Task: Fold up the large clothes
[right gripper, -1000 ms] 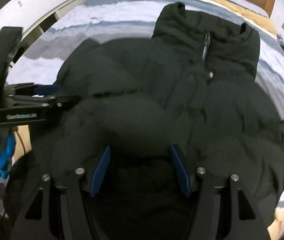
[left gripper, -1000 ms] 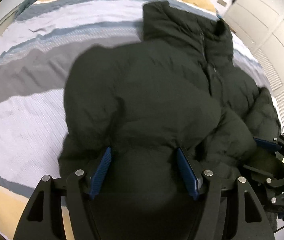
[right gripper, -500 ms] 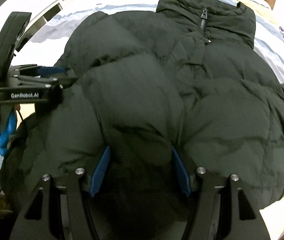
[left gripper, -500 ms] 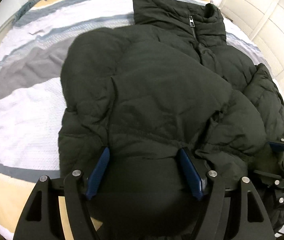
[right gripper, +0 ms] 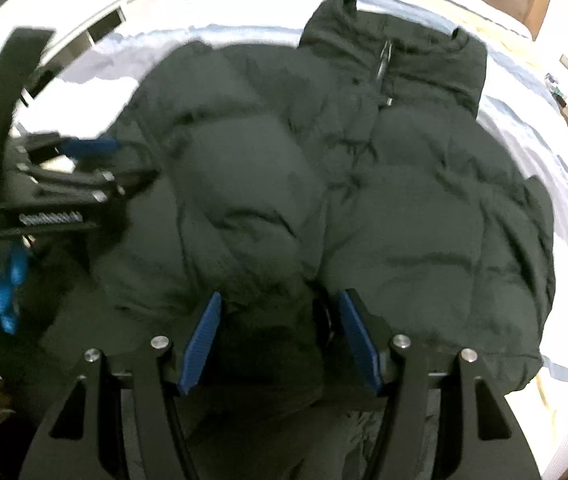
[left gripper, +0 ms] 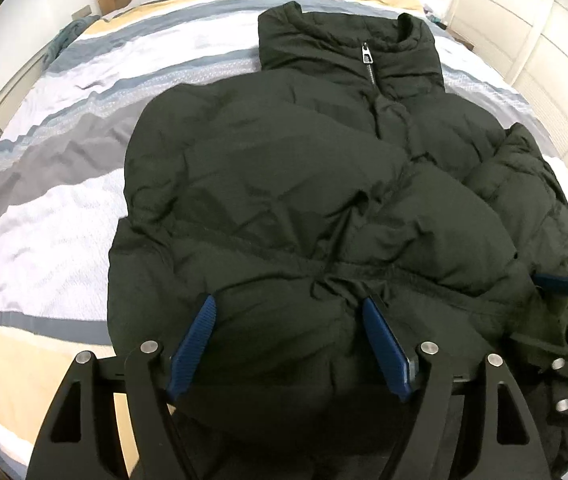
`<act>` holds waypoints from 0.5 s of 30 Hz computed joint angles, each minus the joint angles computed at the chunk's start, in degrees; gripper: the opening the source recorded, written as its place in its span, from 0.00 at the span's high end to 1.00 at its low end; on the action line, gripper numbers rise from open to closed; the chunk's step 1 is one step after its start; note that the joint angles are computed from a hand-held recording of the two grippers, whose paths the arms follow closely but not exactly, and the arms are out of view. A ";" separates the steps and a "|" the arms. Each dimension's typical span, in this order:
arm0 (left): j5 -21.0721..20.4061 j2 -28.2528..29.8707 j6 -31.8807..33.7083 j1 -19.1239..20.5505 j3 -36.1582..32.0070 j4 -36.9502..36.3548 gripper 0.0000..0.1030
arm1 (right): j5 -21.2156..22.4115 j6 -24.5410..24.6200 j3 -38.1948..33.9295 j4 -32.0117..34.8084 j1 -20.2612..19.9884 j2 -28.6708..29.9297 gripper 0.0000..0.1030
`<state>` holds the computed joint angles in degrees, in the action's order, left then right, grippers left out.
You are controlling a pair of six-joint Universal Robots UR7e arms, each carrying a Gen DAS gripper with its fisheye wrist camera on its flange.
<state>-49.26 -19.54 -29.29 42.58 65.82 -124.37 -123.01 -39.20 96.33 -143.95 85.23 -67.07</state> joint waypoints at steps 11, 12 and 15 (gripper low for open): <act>0.98 0.38 -3.06 -0.40 -0.94 4.31 0.13 | -0.87 -0.26 0.30 1.30 -0.32 -0.79 0.42; 1.04 0.41 -3.13 -0.41 -1.13 4.64 0.13 | -0.96 -0.34 0.26 1.42 -0.37 -0.93 0.42; 1.00 0.61 -3.27 -0.43 -2.21 6.15 0.13 | -0.53 -0.17 -0.12 2.12 -0.61 -1.58 0.42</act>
